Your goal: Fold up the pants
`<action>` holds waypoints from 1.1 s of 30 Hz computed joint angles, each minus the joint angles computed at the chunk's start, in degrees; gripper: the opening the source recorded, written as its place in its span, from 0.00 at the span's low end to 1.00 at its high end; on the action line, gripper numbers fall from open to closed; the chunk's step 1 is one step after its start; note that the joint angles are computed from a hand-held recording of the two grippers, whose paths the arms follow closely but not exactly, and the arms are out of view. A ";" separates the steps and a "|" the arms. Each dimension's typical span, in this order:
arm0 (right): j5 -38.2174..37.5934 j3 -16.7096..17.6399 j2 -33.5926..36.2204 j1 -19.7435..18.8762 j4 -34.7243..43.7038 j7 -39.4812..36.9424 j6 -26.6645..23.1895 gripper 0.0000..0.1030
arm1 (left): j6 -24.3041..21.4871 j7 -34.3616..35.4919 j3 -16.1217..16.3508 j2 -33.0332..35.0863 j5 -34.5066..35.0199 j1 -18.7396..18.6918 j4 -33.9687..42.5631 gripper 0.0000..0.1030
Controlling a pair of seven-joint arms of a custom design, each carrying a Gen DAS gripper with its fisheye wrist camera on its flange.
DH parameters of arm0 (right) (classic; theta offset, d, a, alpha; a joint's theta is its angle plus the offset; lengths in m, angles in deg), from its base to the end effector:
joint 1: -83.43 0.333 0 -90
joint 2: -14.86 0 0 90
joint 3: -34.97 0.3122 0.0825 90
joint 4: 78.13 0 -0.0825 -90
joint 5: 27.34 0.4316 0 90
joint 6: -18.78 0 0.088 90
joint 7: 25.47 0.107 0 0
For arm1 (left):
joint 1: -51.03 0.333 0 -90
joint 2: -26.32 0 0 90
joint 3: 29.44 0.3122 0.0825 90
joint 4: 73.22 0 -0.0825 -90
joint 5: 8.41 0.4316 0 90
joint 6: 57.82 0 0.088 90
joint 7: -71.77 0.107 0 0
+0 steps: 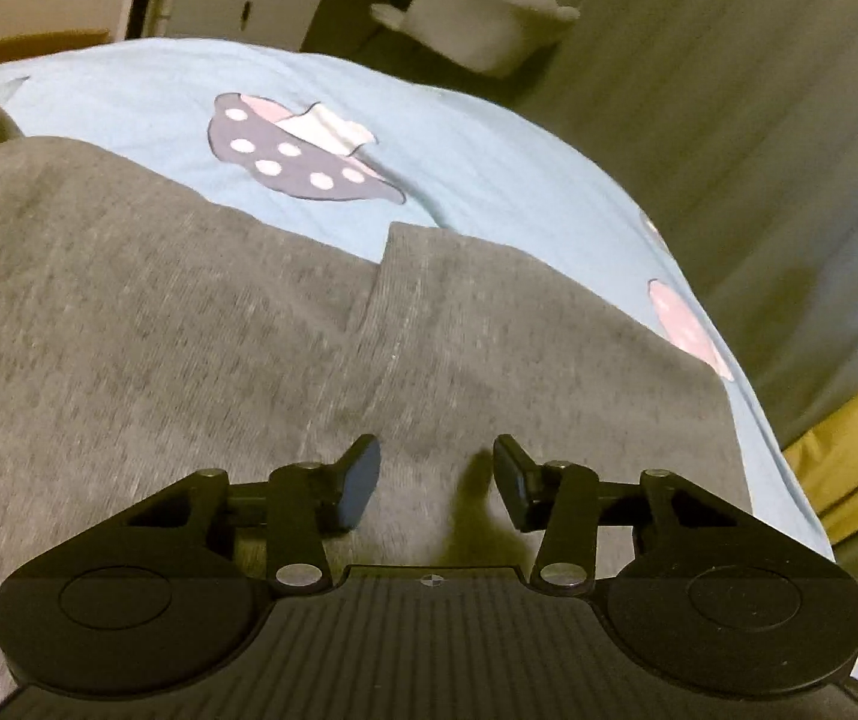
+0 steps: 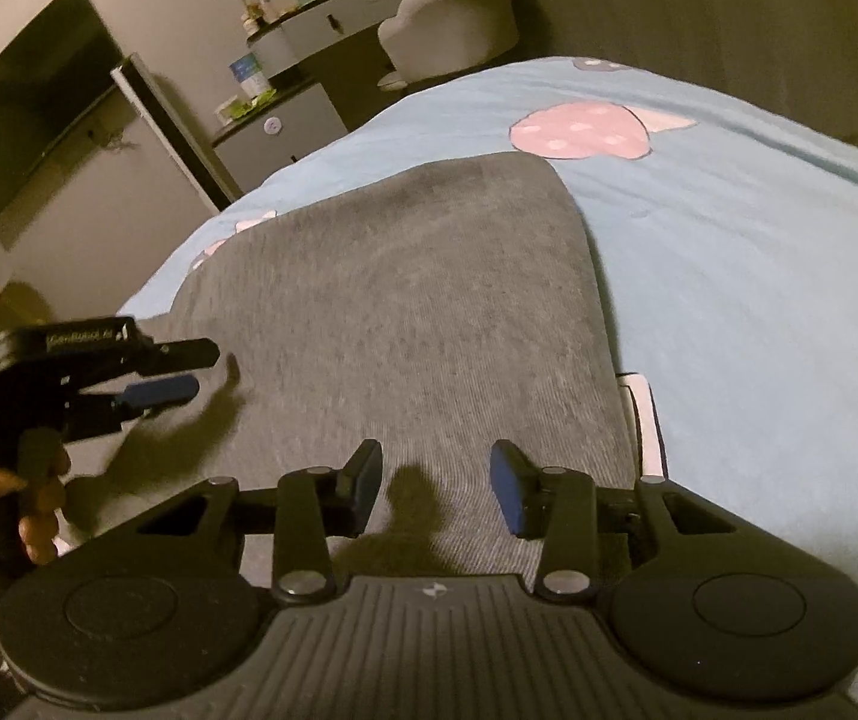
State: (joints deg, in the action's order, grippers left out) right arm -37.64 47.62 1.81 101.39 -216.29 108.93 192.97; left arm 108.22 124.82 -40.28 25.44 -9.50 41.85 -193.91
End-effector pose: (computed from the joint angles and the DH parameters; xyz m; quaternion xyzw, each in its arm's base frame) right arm 0.4637 0.2945 0.4666 -0.6261 0.6603 -0.1215 0.3965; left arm 0.5935 -0.2155 0.4928 -0.7432 0.5419 -0.3775 0.1073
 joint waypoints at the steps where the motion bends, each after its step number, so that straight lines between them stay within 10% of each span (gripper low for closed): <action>1: -0.63 0.39 0.06 -0.42 0.18 0.29 -0.18 0.40 | -0.25 0.79 0.02 -0.03 -1.07 -0.07 -0.03 0.51; 12: -0.82 0.05 -0.27 -0.03 -0.36 0.12 0.44 0.41 | 4.70 15.68 1.81 -7.92 -21.07 -5.83 -7.91 0.88; 18: 2.63 -1.63 -0.36 1.84 -1.01 -2.39 1.75 0.44 | 9.80 7.45 0.45 -12.62 -18.47 -4.82 -16.35 0.87; 29: 7.95 -3.27 -0.37 4.60 -1.02 -8.05 2.22 0.64 | 1.70 -28.51 -20.90 -37.61 5.99 27.96 -29.77 0.88; 33: 8.70 -3.28 0.08 4.89 -0.52 -9.72 2.03 0.70 | -0.58 -31.78 -15.76 -39.56 6.92 28.65 -32.26 0.88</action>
